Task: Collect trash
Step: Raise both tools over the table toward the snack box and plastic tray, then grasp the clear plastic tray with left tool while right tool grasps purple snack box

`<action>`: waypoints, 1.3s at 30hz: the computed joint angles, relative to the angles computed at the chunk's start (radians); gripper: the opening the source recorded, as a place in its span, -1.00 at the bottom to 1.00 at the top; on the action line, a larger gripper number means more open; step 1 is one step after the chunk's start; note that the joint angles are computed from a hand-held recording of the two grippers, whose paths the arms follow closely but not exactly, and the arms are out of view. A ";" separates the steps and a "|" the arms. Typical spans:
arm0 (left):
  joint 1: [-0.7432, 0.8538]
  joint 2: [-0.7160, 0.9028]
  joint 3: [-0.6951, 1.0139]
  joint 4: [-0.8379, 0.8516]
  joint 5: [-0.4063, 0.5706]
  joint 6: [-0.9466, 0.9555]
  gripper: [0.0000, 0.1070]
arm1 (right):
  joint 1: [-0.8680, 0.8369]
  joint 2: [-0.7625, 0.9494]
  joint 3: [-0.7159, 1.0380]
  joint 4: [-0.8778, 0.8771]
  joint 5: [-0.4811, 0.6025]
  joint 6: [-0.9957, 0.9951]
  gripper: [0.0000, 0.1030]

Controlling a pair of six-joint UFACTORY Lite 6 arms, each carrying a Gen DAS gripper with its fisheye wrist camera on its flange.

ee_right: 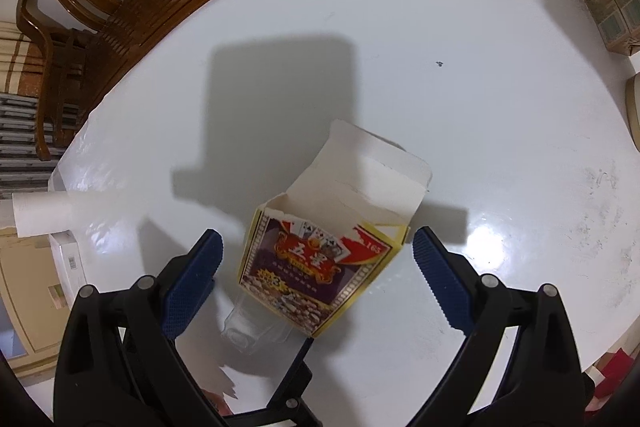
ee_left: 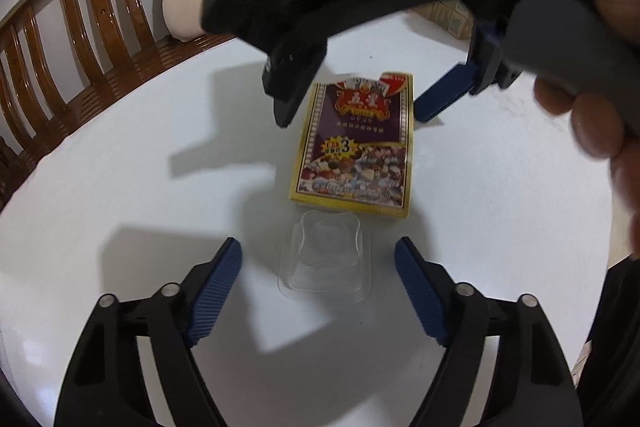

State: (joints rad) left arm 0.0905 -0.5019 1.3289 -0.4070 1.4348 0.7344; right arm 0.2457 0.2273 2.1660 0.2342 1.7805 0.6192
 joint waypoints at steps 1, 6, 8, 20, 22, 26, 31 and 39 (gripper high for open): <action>0.007 0.005 0.007 -0.007 0.001 0.002 0.17 | -0.003 -0.003 -0.010 -0.005 -0.005 0.000 0.82; -0.003 0.006 0.018 0.000 -0.002 0.001 0.00 | 0.001 -0.005 -0.039 -0.015 -0.026 -0.010 0.79; -0.002 0.009 0.026 -0.001 0.006 -0.006 -0.07 | 0.003 0.005 -0.024 -0.019 -0.020 -0.003 0.74; 0.028 -0.002 0.013 -0.012 0.002 0.023 -0.27 | 0.013 -0.003 -0.025 -0.043 -0.018 -0.002 0.49; 0.047 0.005 0.008 -0.022 -0.005 0.035 -0.27 | 0.019 -0.003 -0.016 -0.051 -0.011 0.003 0.43; 0.056 -0.013 0.006 -0.019 0.007 0.035 -0.27 | 0.022 -0.015 -0.021 -0.060 -0.005 -0.008 0.32; 0.051 -0.017 0.008 -0.002 -0.003 0.028 -0.27 | 0.013 -0.045 -0.052 -0.074 -0.012 -0.047 0.19; 0.063 -0.006 0.006 -0.004 -0.012 0.043 -0.27 | 0.025 -0.056 -0.062 -0.084 -0.010 -0.102 0.23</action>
State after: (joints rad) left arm 0.1537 -0.5078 1.3354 -0.4109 1.4224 0.7773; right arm 0.2706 0.1718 2.1035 0.1500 1.7703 0.5172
